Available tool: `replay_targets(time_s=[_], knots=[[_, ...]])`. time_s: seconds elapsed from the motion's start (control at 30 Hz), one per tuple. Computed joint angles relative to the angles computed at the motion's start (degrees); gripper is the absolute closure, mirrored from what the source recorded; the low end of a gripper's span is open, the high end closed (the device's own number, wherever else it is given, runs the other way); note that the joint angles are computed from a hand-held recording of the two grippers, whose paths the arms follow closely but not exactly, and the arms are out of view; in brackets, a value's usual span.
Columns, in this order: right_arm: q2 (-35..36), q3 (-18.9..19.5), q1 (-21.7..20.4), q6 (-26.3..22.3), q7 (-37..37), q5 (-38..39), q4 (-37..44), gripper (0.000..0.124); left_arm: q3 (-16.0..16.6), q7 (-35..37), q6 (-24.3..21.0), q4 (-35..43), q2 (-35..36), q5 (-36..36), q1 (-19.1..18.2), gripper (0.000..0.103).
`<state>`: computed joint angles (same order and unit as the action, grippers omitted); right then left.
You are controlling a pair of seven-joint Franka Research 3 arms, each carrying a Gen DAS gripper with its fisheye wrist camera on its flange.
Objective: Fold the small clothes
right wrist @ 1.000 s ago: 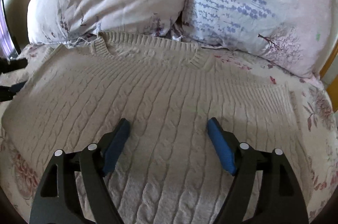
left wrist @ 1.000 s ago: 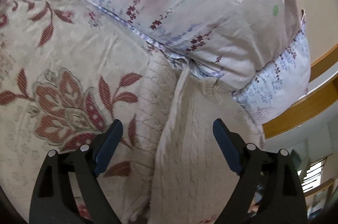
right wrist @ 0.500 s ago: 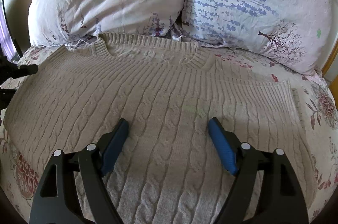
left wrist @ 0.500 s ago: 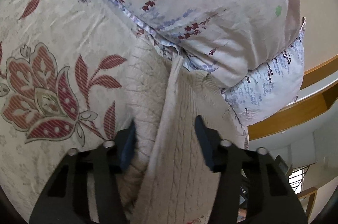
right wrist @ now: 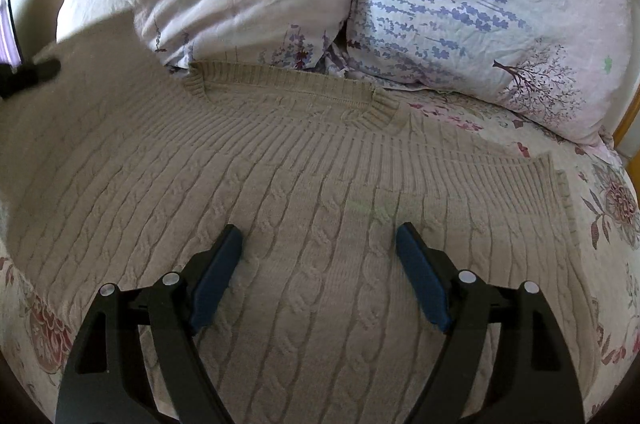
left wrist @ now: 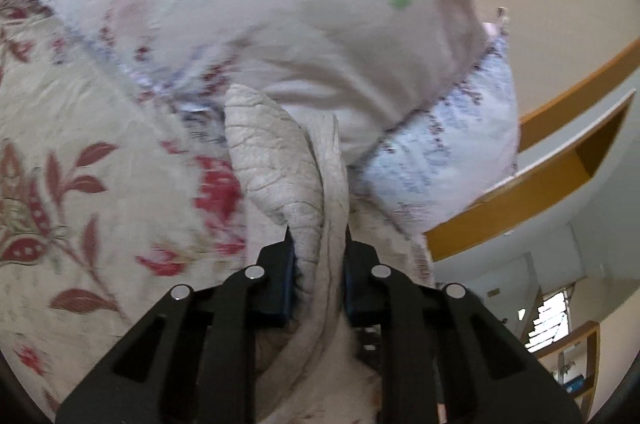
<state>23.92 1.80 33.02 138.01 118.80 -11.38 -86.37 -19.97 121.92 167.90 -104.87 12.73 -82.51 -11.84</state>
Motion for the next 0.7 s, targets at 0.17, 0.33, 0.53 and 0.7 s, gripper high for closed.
replay_targets(time_s=[0.17, 0.33, 0.53, 0.7], knots=[[-0.01, 0.57, -0.78, -0.06, -1.78, 1.43, 0.21, 0.041, -1.38, 5.06, -0.37, 5.58, 2.25, -4.67, -1.58, 0.087], [-7.38, 1.18, -4.21, 7.82, -2.47, 7.22, -10.31, 0.039, -3.2, 3.2, -0.55, 13.79, 7.55, -0.17, -4.25, 0.087], [-17.6, -0.09, -8.07, 14.58, 4.44, 6.05, -24.98, 0.038, -5.3, -5.45, -0.93, 25.71, 17.96, 13.55, -8.97, 0.087], [-23.07, 0.36, -12.88, 16.58, 8.7, 6.36, -31.84, 0.038, -0.26, -21.16, -6.02, 38.18, 29.18, 30.47, -17.17, 0.085]])
